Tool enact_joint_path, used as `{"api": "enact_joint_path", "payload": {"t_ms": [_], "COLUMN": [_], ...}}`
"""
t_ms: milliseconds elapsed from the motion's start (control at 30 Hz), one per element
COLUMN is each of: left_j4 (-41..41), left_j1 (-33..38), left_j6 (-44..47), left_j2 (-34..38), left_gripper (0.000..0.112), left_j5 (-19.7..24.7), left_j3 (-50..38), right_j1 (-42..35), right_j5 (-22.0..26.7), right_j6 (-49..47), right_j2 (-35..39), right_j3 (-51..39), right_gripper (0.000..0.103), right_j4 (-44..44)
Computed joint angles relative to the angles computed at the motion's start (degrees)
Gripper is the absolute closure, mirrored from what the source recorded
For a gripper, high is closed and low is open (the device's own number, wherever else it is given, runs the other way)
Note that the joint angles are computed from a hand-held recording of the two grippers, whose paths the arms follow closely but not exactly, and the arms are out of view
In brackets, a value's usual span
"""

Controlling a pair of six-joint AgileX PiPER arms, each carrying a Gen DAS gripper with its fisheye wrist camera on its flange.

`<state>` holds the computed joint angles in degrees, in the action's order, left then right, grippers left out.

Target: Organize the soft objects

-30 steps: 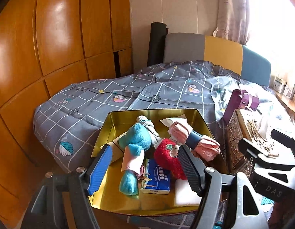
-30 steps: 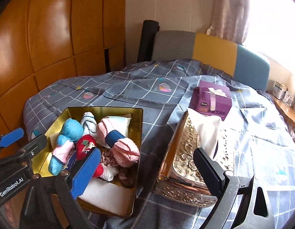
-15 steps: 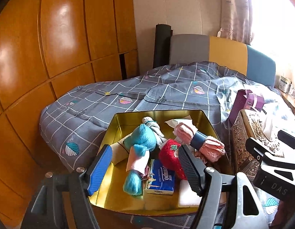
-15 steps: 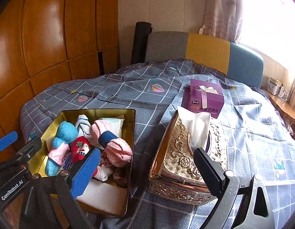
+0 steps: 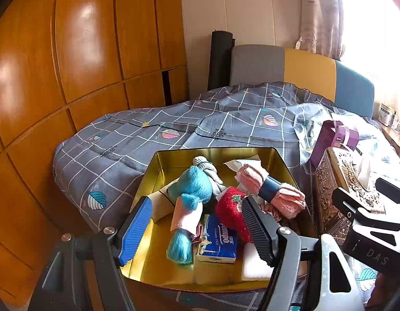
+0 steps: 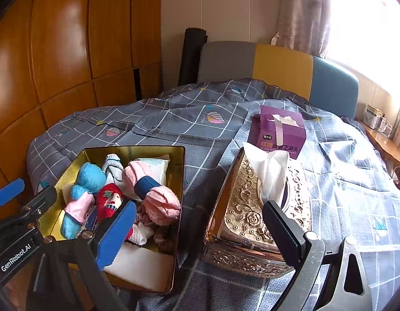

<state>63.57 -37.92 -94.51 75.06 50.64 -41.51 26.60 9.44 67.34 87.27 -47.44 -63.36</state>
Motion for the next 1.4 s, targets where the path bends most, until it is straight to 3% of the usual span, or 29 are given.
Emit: {"api": "enact_joint_path", "payload": {"t_ms": [800, 1133, 1400], "left_j4": [-0.7, 0.4, 0.8], "left_j1": [0.0, -1.2, -1.1], "left_j6": [0.2, -1.0, -1.5], "left_j2": [0.4, 0.5, -0.4], "left_gripper": [0.039, 0.039, 0.039], "left_j5": [-0.1, 2.3, 1.1], "left_j3": [-0.2, -0.1, 0.5], "right_j1": [0.2, 0.3, 0.3], "right_j5": [0.1, 0.3, 0.4], "right_j6": [0.7, -0.1, -1.3], "right_j2": [0.7, 0.7, 0.7], "right_j3": [-0.1, -0.1, -0.1], "right_gripper": [0.005, 0.005, 0.004], "right_j4": [-0.6, 0.1, 1.3]}}
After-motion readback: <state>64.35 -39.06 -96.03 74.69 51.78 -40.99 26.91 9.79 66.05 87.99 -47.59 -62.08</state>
